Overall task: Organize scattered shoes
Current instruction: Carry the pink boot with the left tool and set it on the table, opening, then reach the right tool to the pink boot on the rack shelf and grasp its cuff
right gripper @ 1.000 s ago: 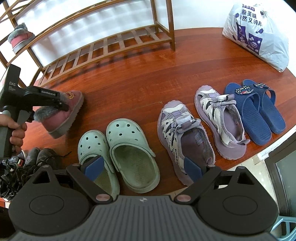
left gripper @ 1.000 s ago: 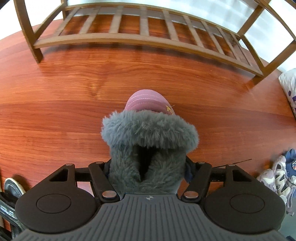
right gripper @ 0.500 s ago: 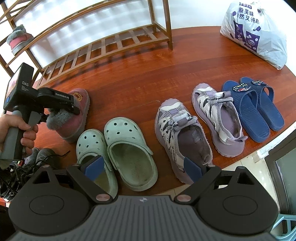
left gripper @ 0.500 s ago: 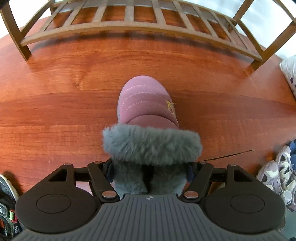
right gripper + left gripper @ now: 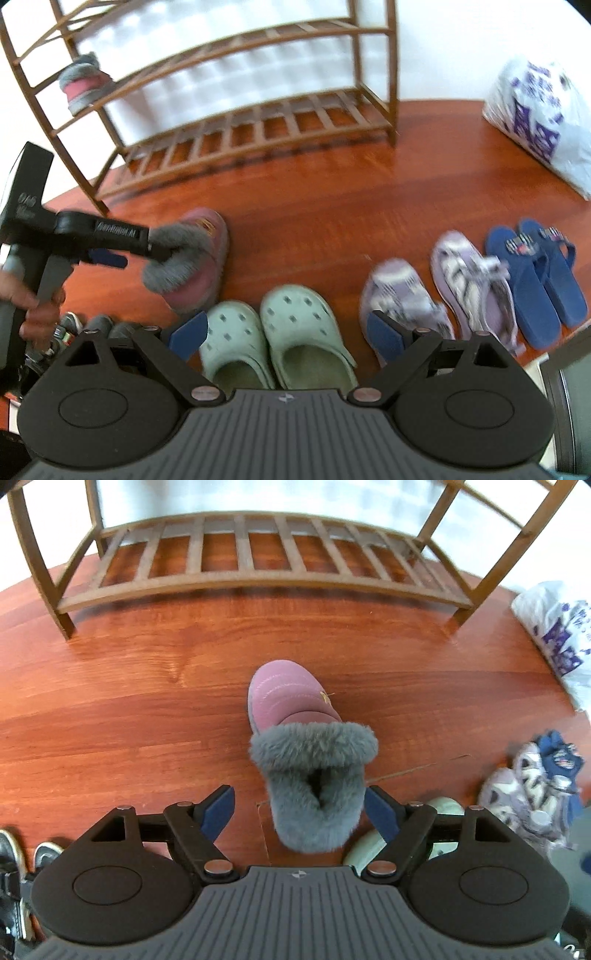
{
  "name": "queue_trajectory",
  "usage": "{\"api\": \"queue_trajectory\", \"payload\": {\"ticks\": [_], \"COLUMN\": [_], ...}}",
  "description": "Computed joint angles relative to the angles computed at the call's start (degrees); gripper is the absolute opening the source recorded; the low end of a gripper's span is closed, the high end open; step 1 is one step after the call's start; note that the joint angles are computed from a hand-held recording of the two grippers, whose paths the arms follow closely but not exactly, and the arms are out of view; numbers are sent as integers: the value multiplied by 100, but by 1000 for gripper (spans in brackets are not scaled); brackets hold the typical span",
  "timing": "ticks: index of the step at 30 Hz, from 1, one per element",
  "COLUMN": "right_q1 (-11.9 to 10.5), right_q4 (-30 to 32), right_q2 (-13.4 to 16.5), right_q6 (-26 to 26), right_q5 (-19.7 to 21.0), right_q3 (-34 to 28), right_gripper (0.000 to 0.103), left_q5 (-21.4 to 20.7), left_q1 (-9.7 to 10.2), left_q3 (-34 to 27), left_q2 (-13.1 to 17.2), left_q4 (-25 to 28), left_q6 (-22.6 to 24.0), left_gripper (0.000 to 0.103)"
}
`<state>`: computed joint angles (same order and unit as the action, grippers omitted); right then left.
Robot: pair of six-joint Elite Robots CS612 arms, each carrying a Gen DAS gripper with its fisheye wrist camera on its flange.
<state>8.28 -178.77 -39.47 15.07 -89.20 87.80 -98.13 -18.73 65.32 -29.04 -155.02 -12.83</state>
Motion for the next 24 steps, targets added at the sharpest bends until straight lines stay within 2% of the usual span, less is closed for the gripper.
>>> {"api": "queue_trajectory", "payload": {"ticks": [7, 11, 18, 24], "right_q1": [89, 138, 253, 392], "right_q4": [94, 286, 548, 581], "right_q2": [142, 219, 462, 769], "right_q6": [-555, -901, -1317, -1720], "right_q5": [233, 402, 733, 940], "right_q3": [-561, -922, -1764, -2601], "right_gripper": [96, 96, 99, 99], "left_q5": [104, 410, 1111, 1314], "left_q1": [107, 158, 236, 339], "left_q3": [591, 998, 1695, 2109], "left_q2": [-420, -674, -1057, -1197], "left_q4": [-448, -883, -1874, -2824], "left_q6": [-120, -170, -261, -442], "left_gripper": [84, 85, 86, 87]}}
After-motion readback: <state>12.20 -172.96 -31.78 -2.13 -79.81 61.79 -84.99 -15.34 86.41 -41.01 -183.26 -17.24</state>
